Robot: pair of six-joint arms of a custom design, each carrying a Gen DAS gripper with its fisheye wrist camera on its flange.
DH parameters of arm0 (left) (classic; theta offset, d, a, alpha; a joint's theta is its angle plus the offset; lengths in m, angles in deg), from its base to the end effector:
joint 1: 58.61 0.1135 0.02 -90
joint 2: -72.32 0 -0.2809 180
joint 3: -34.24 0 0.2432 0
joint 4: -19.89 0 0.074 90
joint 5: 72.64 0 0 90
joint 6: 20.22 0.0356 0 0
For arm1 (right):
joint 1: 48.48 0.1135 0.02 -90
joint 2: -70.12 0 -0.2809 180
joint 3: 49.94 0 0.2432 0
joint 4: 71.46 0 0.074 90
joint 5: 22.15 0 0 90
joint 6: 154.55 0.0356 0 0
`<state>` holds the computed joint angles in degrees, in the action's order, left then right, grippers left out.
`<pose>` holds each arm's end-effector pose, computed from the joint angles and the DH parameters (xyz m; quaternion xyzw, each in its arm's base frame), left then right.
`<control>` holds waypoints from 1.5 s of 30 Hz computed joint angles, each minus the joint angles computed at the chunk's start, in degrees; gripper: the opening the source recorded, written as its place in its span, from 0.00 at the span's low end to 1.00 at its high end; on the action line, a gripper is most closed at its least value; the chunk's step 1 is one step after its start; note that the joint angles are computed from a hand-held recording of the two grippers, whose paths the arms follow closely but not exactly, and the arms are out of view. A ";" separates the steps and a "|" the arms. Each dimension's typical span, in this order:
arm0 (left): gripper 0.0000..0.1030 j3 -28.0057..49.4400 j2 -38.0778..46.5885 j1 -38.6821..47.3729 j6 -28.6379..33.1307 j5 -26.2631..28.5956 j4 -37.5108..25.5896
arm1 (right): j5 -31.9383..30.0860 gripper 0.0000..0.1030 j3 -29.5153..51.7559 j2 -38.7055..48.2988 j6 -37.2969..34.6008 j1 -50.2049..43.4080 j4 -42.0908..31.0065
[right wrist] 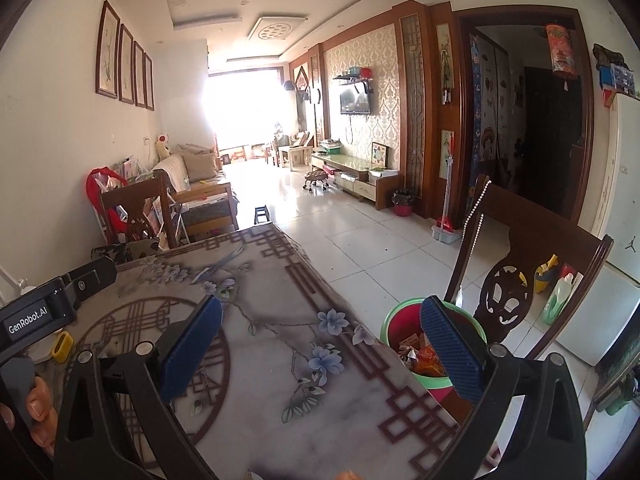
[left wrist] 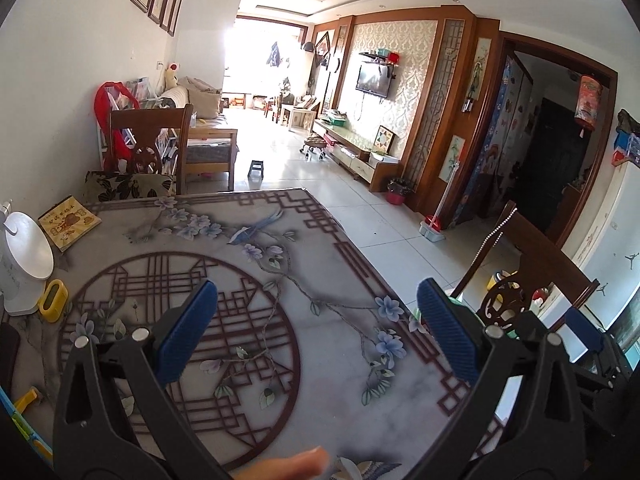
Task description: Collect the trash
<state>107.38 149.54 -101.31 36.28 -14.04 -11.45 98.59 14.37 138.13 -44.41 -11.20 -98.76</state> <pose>0.2224 -0.1800 0.3096 -0.0551 0.8627 -0.0831 0.4957 0.2077 0.1352 0.3044 0.0040 0.8493 0.0258 0.5273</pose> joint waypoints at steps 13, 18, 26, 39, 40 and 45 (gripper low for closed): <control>0.95 0.13 0.19 0.57 -0.65 0.06 -0.99 | -0.44 0.93 0.42 0.95 -0.19 0.53 -0.77; 0.95 0.02 0.38 0.74 -0.59 0.48 -0.71 | -0.68 0.93 0.30 1.19 0.33 0.14 -0.99; 0.95 0.18 0.86 0.95 -0.35 0.95 -0.61 | -0.94 0.93 0.89 1.61 0.54 -0.10 -1.62; 0.95 0.37 1.66 2.33 -0.12 2.14 -0.67 | -2.68 0.93 0.89 2.86 0.43 -1.13 -1.56; 0.95 0.34 1.74 2.44 -0.20 2.28 -0.73 | -2.95 0.93 0.89 3.05 0.42 -1.26 -1.50; 0.95 -0.36 2.36 4.05 -0.06 4.07 -0.45 | -5.10 0.93 1.52 5.77 0.11 -2.16 -0.44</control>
<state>107.02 151.90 -97.26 36.21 -9.96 -11.91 93.50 15.89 143.90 -44.31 -13.37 -99.19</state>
